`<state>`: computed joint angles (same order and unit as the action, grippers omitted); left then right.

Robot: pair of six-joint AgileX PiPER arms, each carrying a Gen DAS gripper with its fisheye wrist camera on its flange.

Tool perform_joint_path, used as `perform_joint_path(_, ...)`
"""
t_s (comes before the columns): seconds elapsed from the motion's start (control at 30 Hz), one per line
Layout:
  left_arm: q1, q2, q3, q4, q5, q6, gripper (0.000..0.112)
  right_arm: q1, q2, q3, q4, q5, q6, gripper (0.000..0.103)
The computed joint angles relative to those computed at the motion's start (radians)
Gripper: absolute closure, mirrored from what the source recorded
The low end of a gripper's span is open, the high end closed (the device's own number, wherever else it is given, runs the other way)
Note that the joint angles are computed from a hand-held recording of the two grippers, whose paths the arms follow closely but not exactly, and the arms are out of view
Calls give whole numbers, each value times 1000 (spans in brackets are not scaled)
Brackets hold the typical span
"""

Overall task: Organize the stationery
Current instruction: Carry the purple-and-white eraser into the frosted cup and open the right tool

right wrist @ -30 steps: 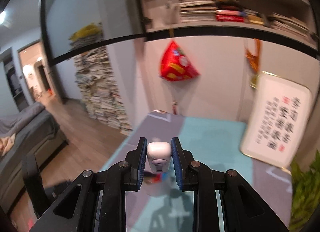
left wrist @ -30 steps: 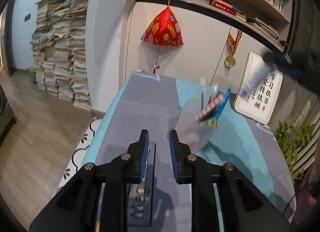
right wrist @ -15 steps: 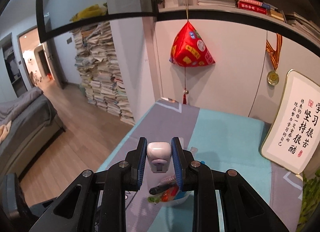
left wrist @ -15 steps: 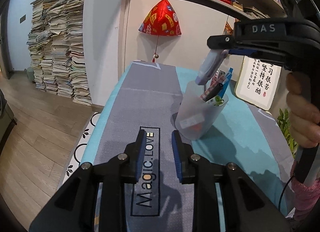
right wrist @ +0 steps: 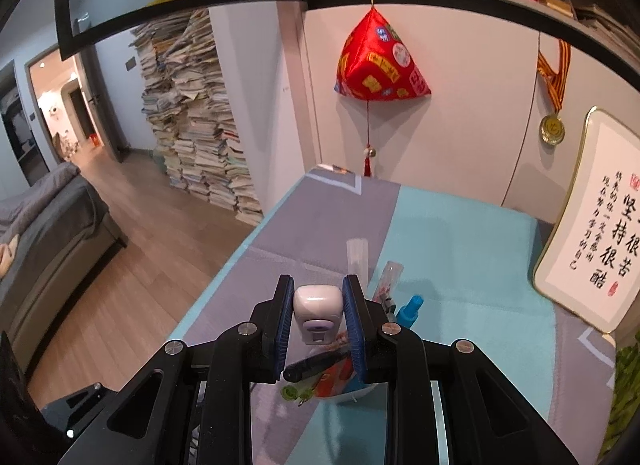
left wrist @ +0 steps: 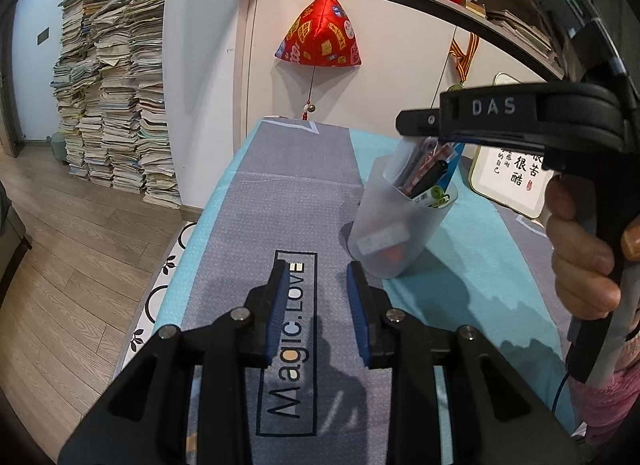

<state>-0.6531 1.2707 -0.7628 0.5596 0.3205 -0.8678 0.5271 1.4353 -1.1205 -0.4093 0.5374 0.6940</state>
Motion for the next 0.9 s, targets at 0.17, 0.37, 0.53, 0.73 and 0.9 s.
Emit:
perform_joint_path(0.17,-4,5,-1,-2,-1,-1,85,-20,0,7,67,-6,-53,77)
perform_joint_path(0.37,-17,15,-9,7,2,-13,85,-25,-12,14,91,8,-74,77)
perform_joint_path(0.53,-22,15,-10,4,2,-15,85,-26,-58,37,88,7,-61,77)
perform_joint_path(0.73,-34,16,-10,13,-1,-29,84,1,-131,81,-23,26,36,77)
perform_joint_path(0.9,-55,13,-13,57,3,-80,74,20,-186,118,-95,50,96,77)
